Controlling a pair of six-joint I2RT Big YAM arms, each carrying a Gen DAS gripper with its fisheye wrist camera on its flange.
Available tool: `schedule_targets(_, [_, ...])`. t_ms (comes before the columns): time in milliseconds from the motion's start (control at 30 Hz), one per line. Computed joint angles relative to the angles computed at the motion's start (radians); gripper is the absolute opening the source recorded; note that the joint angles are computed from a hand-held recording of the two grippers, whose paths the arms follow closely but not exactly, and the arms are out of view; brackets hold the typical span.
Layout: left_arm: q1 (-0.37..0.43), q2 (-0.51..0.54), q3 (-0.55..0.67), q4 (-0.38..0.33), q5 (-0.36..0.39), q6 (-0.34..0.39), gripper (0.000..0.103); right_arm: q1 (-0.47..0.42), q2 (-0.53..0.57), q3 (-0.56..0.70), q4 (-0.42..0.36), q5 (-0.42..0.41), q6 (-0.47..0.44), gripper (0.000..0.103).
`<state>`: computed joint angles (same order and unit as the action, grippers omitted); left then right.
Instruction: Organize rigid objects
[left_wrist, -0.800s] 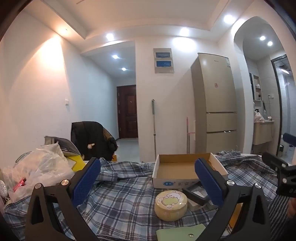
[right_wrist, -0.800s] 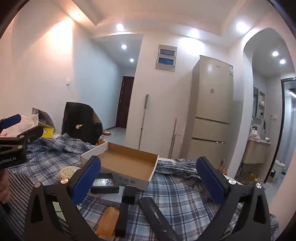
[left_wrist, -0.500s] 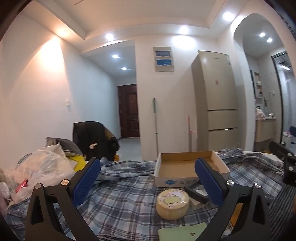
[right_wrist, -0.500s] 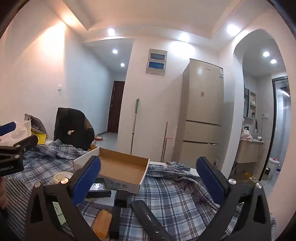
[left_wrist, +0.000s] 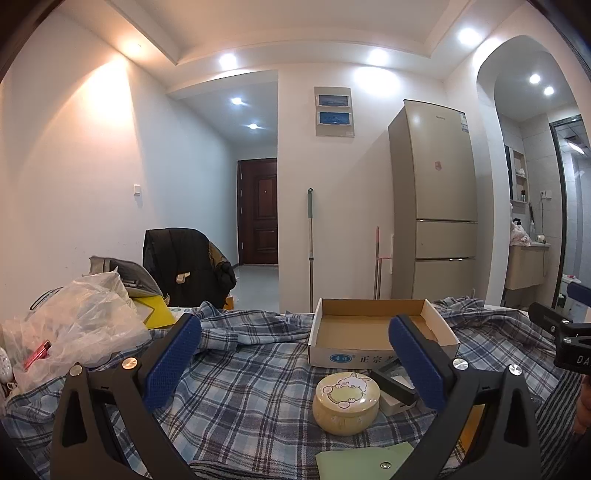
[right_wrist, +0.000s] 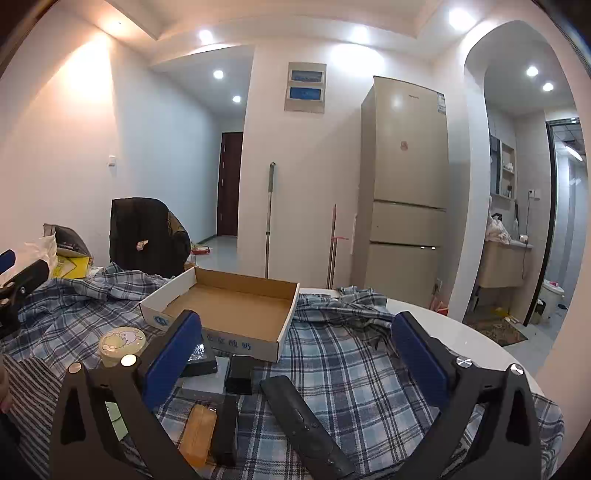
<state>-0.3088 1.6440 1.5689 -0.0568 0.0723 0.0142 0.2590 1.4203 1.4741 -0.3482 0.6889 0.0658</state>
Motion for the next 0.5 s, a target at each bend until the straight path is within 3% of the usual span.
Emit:
schedule_targets(200, [-0.006, -0.024, -0.044, 0.069, -0.006, 0.017, 0.103, 0.020, -0.002, 0.004, 0.015, 0.030, -0.047, 0.103])
schedule_targets(500, [-0.006, -0.014, -0.018, 0.024, -0.012, 0.013, 0.103, 0.011, 0.002, 0.024, -0.011, 0.015, -0.031, 0.103])
